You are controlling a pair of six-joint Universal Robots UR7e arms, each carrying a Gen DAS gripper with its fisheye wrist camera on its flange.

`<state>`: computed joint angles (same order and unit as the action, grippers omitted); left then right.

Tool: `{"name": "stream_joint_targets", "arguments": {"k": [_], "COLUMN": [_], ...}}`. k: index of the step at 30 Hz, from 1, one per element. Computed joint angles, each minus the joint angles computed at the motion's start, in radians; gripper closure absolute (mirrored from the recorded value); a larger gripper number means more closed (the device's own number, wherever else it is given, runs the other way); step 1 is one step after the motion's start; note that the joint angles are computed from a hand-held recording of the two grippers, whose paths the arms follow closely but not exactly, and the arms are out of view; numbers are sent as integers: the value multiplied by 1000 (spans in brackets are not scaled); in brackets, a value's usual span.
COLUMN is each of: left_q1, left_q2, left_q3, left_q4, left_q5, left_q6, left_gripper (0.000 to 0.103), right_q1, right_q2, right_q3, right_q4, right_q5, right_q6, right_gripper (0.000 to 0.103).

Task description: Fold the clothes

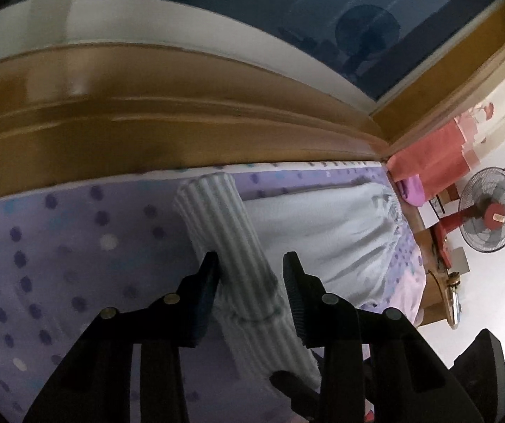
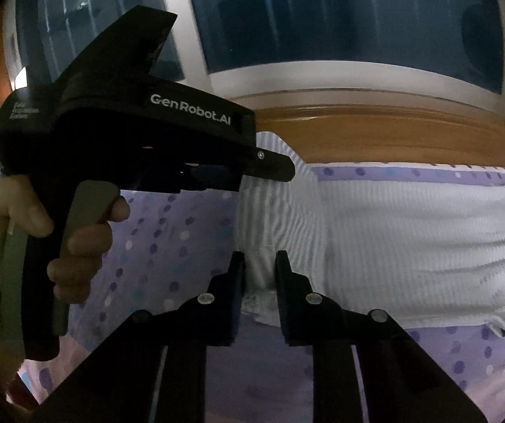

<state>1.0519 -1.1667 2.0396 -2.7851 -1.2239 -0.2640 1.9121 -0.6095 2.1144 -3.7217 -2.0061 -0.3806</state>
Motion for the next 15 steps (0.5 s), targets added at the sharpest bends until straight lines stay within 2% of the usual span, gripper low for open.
{"name": "stream_joint_targets", "arguments": {"k": [8,15], "left_q1": [-40,-57], "left_q2": [103,154], "left_q3": [-87,-129], "left_q4": [43,66], "left_q5": [-1,10], "left_q6": [33,62], "left_gripper": [66,66], "right_q1": [-55,-132], "right_q2": [-57,-97], "right_q3": [40,58], "right_q4": [-37,-26], "right_q5": [-12,-96], "right_q6": [15,58], "right_gripper": [86,86]}}
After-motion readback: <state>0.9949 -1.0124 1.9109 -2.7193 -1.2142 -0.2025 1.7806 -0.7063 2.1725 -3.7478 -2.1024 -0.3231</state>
